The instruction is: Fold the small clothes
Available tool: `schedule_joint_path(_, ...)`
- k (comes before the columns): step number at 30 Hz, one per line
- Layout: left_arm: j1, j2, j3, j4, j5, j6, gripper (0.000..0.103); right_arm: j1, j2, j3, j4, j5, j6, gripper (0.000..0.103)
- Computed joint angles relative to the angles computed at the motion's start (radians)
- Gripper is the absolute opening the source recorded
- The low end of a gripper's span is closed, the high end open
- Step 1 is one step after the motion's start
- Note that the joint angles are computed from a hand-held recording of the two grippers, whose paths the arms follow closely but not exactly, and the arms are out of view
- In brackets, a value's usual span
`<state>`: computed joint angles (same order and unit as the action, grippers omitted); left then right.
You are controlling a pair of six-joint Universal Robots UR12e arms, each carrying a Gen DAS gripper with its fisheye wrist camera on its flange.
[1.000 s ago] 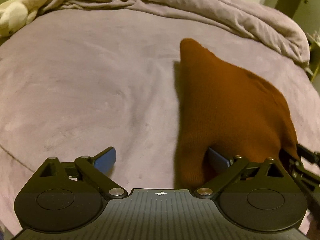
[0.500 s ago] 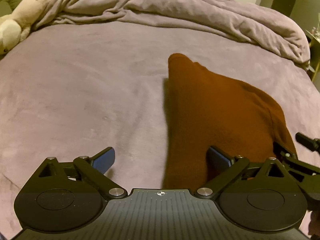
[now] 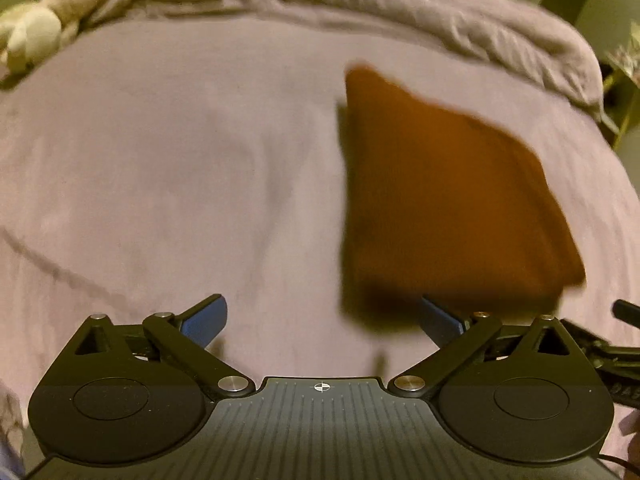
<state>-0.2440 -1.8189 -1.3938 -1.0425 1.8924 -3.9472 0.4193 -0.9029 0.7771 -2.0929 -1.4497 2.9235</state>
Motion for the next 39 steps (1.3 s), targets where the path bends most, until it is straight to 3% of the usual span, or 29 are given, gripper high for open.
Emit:
schedule_joint_path(4,-0.007,0.009,-0.007,-0.044,-0.075,0.007,0.103,-0.004,-0.033,0.019,0.193,0.021,0.035,0.099)
schedule_joint_path(8,-0.026,-0.001,0.024,-0.103,0.007,0.022,0.103,0.006,-0.044,0.026,0.246,0.010,0.047,0.099)
schedule_joint_path(12,-0.042,-0.009,0.044,-0.126,0.078,0.031,0.103,0.038,0.007,-0.086,0.326,-0.112,0.025,0.099)
schedule_joint_path(14,-0.039,-0.006,0.042,-0.105,0.066,0.029,0.103,0.043,0.016,-0.107,0.320,-0.120,0.030,0.099)
schedule_joint_path(19,-0.035,-0.009,0.048,-0.098,0.067,0.031,0.103,0.032,0.038,-0.171,0.339,-0.050,0.085,0.099)
schedule_joint_path(39,-0.037,-0.026,0.075,-0.112,0.023,0.086,0.103,0.042,0.024,-0.154,0.305,-0.096,0.084,0.099)
